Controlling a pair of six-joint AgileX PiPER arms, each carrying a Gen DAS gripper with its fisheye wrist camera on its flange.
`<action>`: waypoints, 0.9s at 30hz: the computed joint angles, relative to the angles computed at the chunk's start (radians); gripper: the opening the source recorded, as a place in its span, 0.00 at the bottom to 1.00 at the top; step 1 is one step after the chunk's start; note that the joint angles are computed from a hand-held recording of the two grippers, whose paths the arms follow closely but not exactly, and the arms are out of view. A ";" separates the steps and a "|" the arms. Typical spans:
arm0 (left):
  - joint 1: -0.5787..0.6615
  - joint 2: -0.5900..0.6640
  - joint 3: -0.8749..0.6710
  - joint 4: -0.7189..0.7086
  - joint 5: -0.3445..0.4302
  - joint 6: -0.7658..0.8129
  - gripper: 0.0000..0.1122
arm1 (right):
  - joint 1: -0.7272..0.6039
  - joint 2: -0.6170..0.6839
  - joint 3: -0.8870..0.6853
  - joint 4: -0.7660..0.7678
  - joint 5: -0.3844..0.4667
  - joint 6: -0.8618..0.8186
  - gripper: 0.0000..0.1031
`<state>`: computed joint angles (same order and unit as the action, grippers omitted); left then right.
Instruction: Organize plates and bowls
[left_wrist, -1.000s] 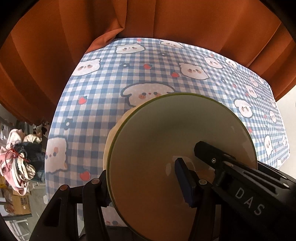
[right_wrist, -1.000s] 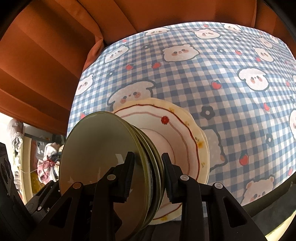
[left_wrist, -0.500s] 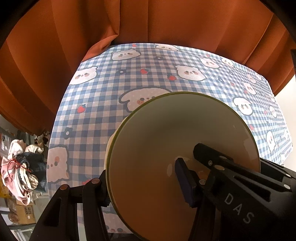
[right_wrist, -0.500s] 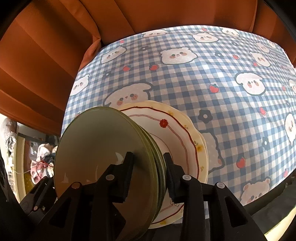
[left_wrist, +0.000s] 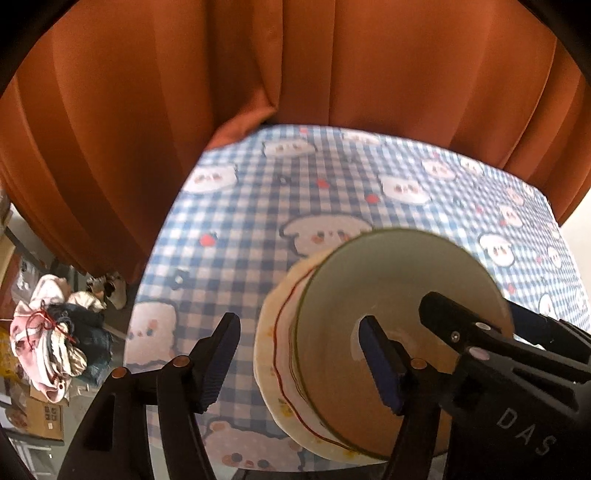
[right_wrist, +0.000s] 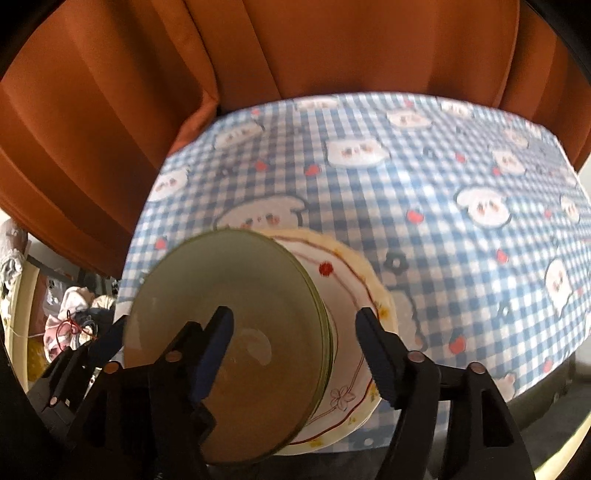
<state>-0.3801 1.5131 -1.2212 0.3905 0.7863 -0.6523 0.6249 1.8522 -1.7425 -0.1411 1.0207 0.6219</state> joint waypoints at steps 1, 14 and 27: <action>-0.018 -0.011 0.010 0.039 -0.003 -0.042 0.63 | 0.001 -0.013 0.013 -0.008 -0.015 -0.003 0.72; -0.332 -0.157 0.147 0.468 0.126 -0.590 0.78 | -0.021 -0.341 0.369 -0.122 -0.226 0.022 0.73; -0.676 -0.144 0.323 0.711 0.296 -1.062 0.84 | -0.045 -0.705 0.858 -0.441 -0.420 0.194 0.74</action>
